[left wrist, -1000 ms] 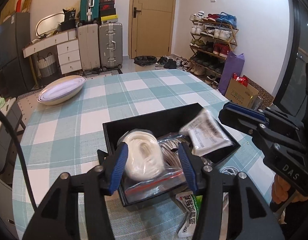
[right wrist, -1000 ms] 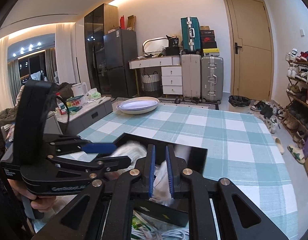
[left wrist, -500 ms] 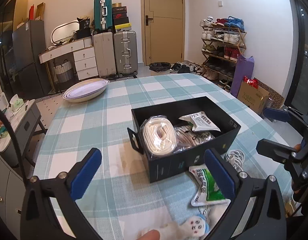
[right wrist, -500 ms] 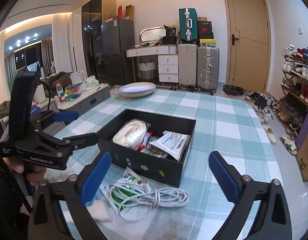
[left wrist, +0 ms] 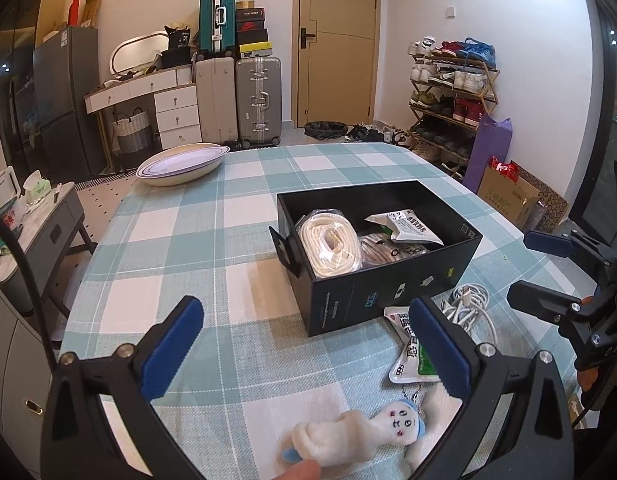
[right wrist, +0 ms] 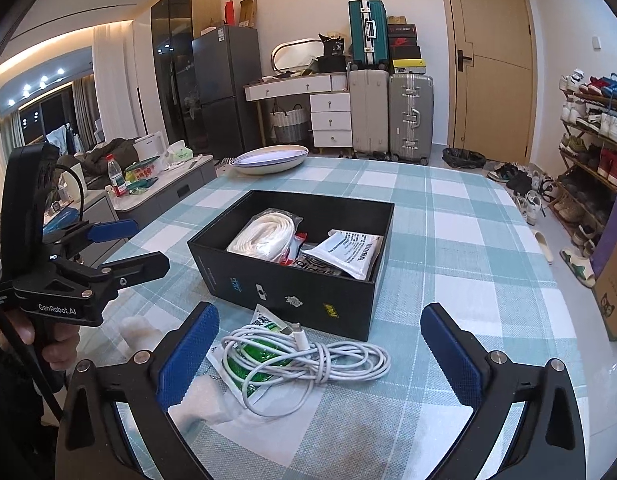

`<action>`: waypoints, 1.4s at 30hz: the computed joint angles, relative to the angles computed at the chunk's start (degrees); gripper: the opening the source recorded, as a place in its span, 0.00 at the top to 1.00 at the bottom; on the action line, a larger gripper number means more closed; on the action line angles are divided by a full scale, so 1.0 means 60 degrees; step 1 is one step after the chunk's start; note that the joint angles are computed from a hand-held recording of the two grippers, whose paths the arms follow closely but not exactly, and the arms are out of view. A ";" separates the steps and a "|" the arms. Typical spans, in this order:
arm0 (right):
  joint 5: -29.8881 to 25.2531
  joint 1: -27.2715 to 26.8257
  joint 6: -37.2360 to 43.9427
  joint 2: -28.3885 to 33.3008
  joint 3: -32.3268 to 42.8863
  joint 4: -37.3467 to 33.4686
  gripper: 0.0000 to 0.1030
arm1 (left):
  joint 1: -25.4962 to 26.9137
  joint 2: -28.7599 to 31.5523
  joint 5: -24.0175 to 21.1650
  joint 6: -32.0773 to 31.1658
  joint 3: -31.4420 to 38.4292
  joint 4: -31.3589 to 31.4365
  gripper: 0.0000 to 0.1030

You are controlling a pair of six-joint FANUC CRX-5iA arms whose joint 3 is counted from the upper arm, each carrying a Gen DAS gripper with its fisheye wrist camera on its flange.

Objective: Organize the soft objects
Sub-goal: 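Withdraw both grippers, moving the left toward the white plush toy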

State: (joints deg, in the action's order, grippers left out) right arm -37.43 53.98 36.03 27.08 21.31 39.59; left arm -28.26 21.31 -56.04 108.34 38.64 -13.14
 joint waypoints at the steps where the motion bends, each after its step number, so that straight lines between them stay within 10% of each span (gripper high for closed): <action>1: -0.0046 0.0013 0.0029 0.0031 0.0040 -0.0023 0.01 | -0.0013 -0.0025 -0.0013 -0.0024 -0.0034 -0.0006 0.00; 42: -0.2370 0.0123 0.3045 0.1102 0.2178 -0.2577 0.01 | 0.0248 0.0271 -0.1039 -0.2582 -0.0195 0.1852 0.00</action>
State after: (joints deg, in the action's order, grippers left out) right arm -51.66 54.72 54.29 33.69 34.38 24.13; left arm -26.77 22.94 -62.27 92.85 37.47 -2.03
